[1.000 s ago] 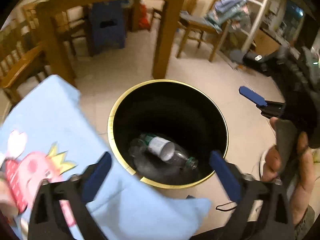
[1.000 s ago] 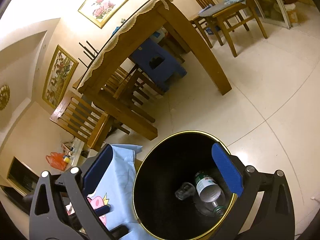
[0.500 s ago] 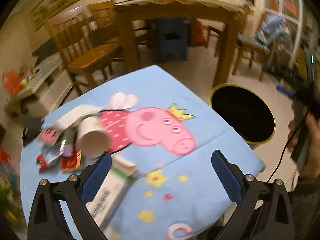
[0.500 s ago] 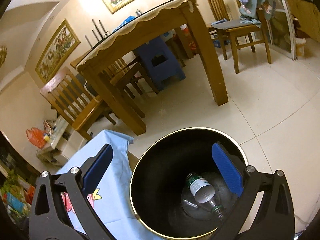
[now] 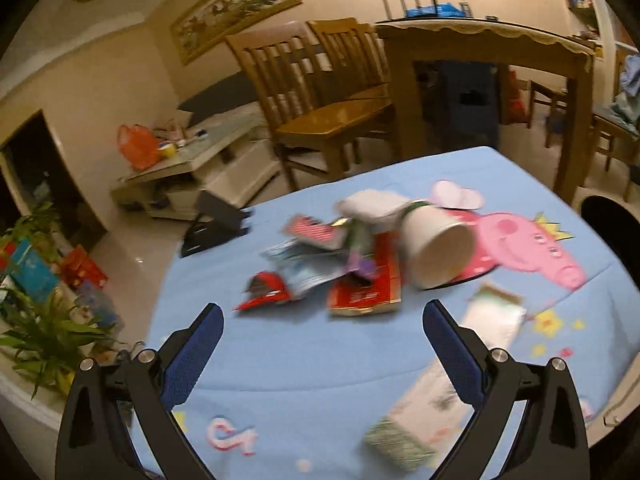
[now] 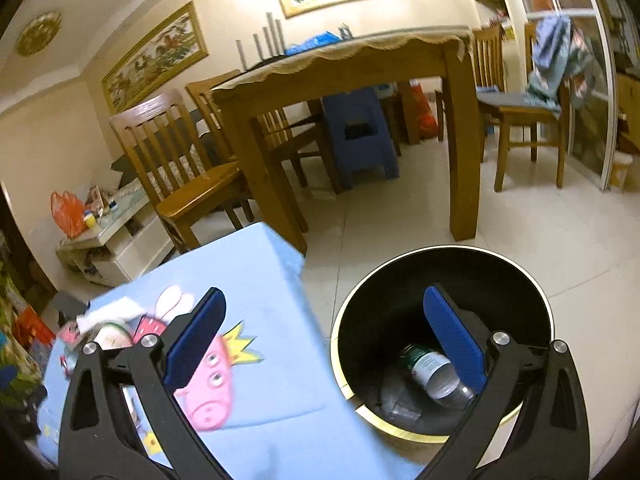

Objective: Collect trash
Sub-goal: 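Drop the clear plastic cup into the bin with the left gripper, then move the right gripper back to the table and grasp the white paper cup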

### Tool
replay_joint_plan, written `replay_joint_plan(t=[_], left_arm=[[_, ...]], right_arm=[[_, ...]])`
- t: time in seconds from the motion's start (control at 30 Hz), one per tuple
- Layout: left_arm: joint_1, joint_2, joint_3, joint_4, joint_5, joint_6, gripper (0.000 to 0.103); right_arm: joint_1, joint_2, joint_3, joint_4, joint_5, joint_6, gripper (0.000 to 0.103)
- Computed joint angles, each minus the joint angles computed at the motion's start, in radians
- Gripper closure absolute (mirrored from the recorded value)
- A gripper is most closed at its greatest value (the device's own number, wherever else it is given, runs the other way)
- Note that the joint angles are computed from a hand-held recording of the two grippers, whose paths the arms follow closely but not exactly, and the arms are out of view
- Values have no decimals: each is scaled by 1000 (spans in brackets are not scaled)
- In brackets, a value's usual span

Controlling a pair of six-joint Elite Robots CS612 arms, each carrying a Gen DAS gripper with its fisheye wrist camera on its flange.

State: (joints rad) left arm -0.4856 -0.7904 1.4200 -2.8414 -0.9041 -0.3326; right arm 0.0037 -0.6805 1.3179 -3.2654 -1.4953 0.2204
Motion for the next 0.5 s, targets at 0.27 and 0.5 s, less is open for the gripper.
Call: replay_joint_plan(t=[0.27, 0.5], left_arm=[[30, -11, 43, -3, -33, -54, 7], [56, -22, 48, 2, -113, -156, 7]], right_arm=[[138, 2, 46, -127, -251, -147, 5], [155, 9, 20, -68, -167, -106, 5]])
